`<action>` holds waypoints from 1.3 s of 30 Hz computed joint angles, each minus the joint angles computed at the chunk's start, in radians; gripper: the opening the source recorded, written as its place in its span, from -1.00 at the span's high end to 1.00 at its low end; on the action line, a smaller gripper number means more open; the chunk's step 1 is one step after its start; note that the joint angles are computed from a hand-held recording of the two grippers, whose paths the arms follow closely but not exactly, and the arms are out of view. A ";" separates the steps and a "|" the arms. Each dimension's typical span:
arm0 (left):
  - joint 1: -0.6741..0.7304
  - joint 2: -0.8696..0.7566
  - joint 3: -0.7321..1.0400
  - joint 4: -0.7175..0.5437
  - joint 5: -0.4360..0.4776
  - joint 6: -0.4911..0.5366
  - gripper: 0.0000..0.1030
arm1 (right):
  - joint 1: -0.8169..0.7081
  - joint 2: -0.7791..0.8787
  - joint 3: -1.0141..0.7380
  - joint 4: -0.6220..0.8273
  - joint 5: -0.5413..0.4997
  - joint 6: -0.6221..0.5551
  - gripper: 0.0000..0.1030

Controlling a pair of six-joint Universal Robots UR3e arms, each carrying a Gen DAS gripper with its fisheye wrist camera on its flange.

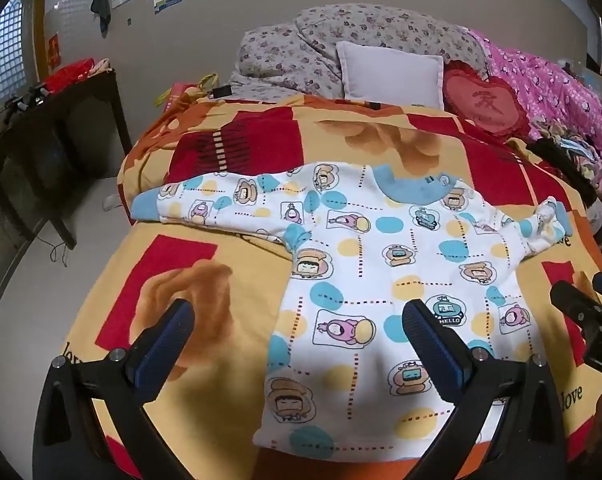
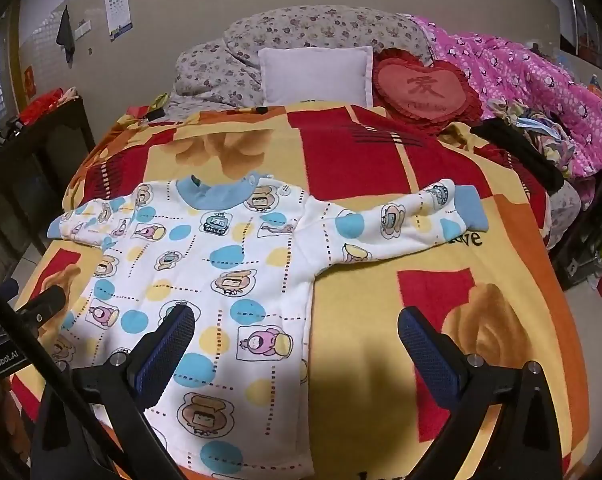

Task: Fold small clothes

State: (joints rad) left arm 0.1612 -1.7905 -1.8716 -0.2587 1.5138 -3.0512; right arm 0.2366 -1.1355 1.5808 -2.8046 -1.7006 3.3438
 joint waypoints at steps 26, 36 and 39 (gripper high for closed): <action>-0.011 -0.053 0.054 -0.036 0.015 -0.016 -1.00 | 0.017 0.075 -0.081 0.011 -0.020 -0.029 -1.00; -0.004 -0.106 0.105 -0.061 0.020 -0.027 -1.00 | 0.019 0.129 -0.137 0.011 0.007 -0.027 -1.00; 0.002 -0.120 0.119 -0.075 0.010 -0.030 -1.00 | 0.028 0.154 -0.178 0.037 -0.005 -0.044 -1.00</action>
State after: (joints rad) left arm 0.1630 -1.9105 -1.7524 -0.3335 1.5234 -3.0809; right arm 0.2648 -0.9818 1.4029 -2.7681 -1.7061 3.2997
